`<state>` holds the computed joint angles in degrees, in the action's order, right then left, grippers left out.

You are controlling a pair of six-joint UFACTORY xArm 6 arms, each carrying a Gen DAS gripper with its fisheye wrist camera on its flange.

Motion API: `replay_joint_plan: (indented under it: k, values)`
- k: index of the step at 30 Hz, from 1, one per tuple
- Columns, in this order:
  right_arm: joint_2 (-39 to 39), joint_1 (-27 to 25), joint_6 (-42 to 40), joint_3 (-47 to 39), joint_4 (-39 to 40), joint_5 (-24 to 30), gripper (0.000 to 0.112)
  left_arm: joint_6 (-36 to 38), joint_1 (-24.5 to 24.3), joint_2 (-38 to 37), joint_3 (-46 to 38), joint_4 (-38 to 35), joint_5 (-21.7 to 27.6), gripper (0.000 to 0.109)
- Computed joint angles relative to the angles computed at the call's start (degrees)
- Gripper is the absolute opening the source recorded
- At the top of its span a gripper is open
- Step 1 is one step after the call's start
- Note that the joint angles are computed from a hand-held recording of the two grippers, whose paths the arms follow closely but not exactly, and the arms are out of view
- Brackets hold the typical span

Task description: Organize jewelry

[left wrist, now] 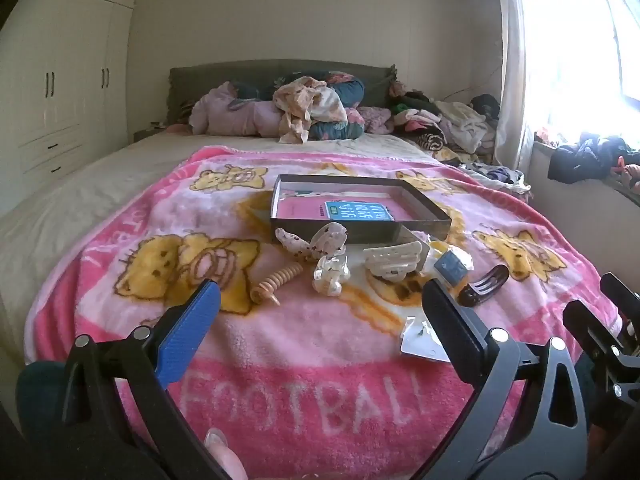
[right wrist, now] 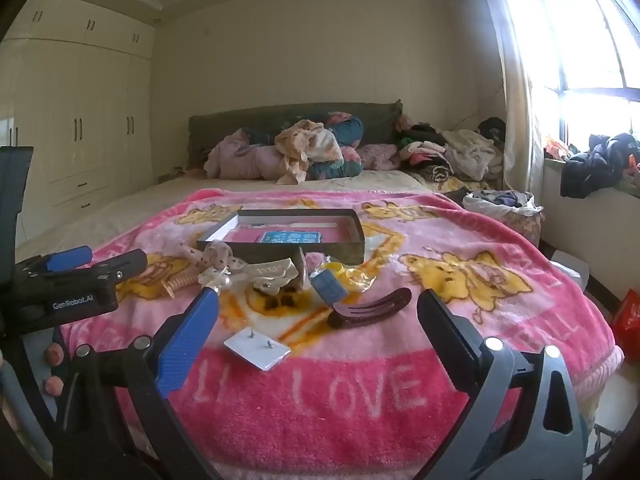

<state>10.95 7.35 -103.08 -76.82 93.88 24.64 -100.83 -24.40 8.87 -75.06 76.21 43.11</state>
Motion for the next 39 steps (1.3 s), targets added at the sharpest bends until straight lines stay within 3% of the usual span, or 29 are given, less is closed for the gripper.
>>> replay_joint_plan:
  k: [39]
  values:
    - [0.15, -0.09, -1.37, 0.29, 1.1, 0.76, 0.097, 1.32, 0.46, 0.54, -1.16, -0.93, -0.7, 0.092]
